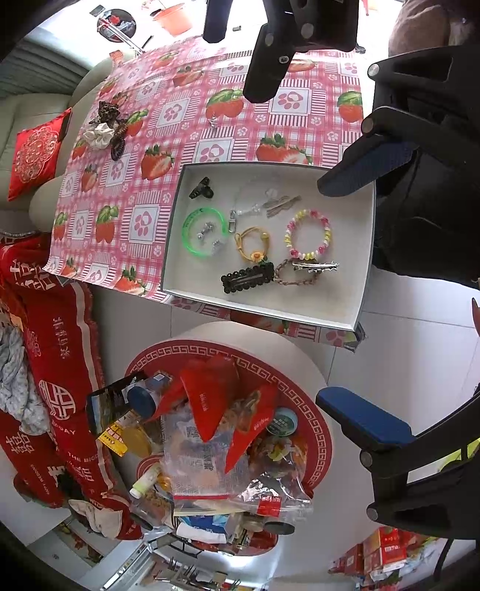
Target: Organize jewelry
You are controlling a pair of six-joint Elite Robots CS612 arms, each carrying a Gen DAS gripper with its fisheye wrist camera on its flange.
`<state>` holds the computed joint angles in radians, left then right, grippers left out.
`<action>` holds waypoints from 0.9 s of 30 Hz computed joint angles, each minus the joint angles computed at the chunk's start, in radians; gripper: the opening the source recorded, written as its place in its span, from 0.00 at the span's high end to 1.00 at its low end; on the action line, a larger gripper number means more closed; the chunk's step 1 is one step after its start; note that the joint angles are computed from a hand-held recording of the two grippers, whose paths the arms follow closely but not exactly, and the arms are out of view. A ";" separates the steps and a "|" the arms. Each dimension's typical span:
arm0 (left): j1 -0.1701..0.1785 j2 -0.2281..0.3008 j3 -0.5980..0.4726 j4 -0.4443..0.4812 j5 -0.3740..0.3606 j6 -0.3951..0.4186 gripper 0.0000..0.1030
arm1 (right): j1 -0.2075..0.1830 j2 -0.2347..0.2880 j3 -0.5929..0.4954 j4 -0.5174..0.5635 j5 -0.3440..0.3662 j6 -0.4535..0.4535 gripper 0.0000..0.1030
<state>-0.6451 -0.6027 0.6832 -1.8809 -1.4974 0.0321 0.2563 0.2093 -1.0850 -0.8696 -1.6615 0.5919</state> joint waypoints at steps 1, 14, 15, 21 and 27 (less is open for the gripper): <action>0.000 0.001 -0.002 0.001 0.000 -0.001 0.00 | 0.001 0.000 0.000 0.001 -0.001 0.002 0.00; 0.000 0.000 0.002 -0.002 0.000 0.000 0.00 | -0.001 0.000 0.001 0.001 0.001 -0.007 0.00; 0.000 -0.001 0.003 -0.003 0.001 0.000 0.00 | -0.001 0.000 0.001 0.000 0.001 -0.007 0.00; 0.000 0.001 -0.002 0.001 -0.001 0.002 0.00 | -0.001 0.000 0.002 0.000 0.003 -0.006 0.00; 0.001 -0.002 0.008 -0.005 -0.002 0.008 0.00 | 0.001 0.005 -0.003 0.003 0.006 0.004 0.00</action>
<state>-0.6440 -0.6046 0.6908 -1.8861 -1.4993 0.0399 0.2574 0.2140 -1.0882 -0.8664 -1.6552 0.5956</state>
